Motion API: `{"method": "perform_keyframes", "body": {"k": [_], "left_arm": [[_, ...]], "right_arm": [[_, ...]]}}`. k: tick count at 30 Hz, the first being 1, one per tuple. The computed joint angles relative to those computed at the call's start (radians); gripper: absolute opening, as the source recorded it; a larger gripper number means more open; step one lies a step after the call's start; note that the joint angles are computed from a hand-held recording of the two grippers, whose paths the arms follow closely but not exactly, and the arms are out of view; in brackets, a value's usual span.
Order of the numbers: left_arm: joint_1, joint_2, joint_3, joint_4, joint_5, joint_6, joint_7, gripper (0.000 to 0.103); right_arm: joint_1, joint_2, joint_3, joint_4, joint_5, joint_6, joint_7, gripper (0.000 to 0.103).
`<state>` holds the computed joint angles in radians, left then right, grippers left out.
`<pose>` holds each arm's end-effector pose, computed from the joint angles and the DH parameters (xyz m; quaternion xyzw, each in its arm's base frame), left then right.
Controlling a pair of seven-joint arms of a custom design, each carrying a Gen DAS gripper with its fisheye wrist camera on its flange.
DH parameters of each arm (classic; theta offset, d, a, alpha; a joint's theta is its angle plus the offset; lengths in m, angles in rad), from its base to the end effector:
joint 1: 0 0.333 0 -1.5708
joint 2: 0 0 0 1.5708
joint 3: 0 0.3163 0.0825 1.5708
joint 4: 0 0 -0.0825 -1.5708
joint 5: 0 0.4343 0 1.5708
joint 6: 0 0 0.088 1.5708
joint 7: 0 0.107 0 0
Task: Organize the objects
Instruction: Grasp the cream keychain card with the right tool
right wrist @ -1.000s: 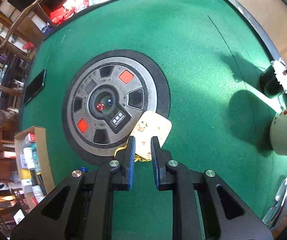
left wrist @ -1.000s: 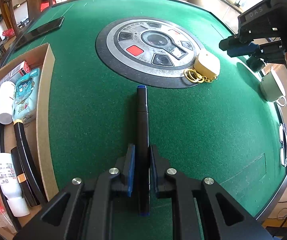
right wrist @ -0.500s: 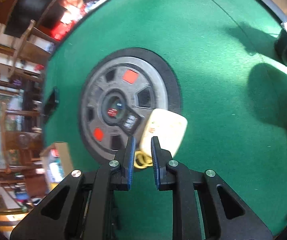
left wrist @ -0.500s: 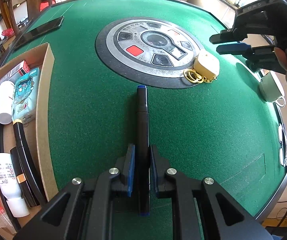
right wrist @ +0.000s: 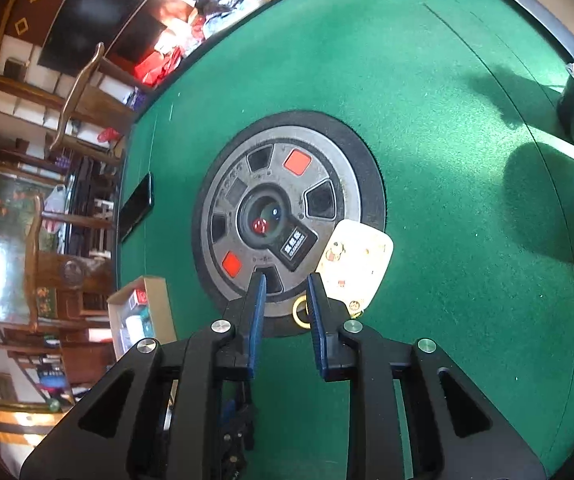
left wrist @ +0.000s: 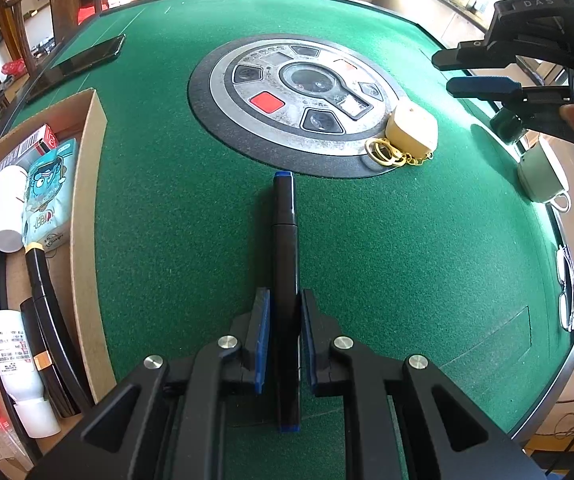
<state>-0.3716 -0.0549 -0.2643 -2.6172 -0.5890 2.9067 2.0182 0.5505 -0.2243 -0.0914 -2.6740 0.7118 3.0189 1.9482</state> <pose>0.4086 -0.2582 0.2580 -0.4856 0.8517 -0.1959 0.0221 0.4411 0.1654 0.3223 -0.4429 0.8455 0.0444 0.2949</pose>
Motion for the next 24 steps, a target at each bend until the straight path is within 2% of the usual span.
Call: {"method": "perform_keyframes", "body": {"k": [1,2,4,6,7,8,9,11,12,13,14,15,17,19,22,24], "left_arm": [[0.000,0.000,0.000,0.000,0.000,0.000,0.000,0.014],[0.000,0.000,0.000,0.000,0.001,0.000,-0.001,0.014],[0.001,0.001,-0.001,0.001,0.008,0.001,-0.006,0.014],[0.001,0.003,-0.001,0.003,0.012,0.002,-0.010,0.014],[0.001,0.003,-0.002,0.003,0.013,0.002,-0.010,0.014],[0.001,0.003,-0.001,0.003,0.013,0.001,-0.009,0.014],[0.001,0.004,-0.001,0.004,0.012,0.001,-0.008,0.014],[0.001,0.006,-0.001,0.006,0.011,0.001,-0.007,0.014],[0.001,0.006,-0.001,0.006,0.011,0.001,-0.007,0.014],[0.001,0.006,-0.002,0.007,0.010,0.000,-0.007,0.014],[0.002,0.006,-0.002,0.007,0.013,0.000,-0.009,0.014],[0.002,0.006,-0.002,0.006,0.015,0.001,-0.011,0.014],[0.002,0.007,-0.003,0.007,0.017,0.002,-0.013,0.014],[0.003,0.008,-0.003,0.008,0.024,0.002,-0.017,0.014],[0.004,0.008,-0.006,0.007,0.041,0.007,-0.032,0.014],[0.005,0.009,-0.007,0.005,0.058,0.015,-0.045,0.014]], "right_arm": [[-0.036,-0.002,0.032,-0.005,-0.056,-0.003,0.046,0.020],[-0.040,-0.003,0.029,-0.004,-0.072,-0.009,0.055,0.020],[0.015,-0.003,-0.025,0.002,0.012,-0.017,-0.016,0.020],[-0.023,0.000,0.003,0.007,-0.033,-0.052,0.011,0.023],[-0.057,0.002,0.031,0.010,-0.094,-0.076,0.045,0.032],[-0.120,0.003,0.078,0.020,-0.215,-0.129,0.130,0.062],[-0.148,0.001,0.101,0.018,-0.272,-0.137,0.181,0.068],[-0.158,-0.011,0.116,-0.015,-0.299,-0.056,0.245,0.069],[-0.194,-0.015,0.145,-0.024,-0.367,-0.041,0.308,0.073],[-0.237,-0.018,0.173,-0.022,-0.454,-0.061,0.386,0.075],[-0.245,-0.012,0.174,-0.014,-0.471,-0.082,0.407,0.079],[-0.218,0.001,0.141,-0.005,-0.448,-0.098,0.397,0.079],[-0.223,0.026,0.133,0.021,-0.481,-0.168,0.446,0.079],[-0.207,0.058,0.118,0.039,-0.455,-0.184,0.447,0.079],[-0.206,0.098,0.121,0.068,-0.440,-0.193,0.468,0.079],[-0.226,0.129,0.139,0.105,-0.507,-0.231,0.523,0.079]]}}
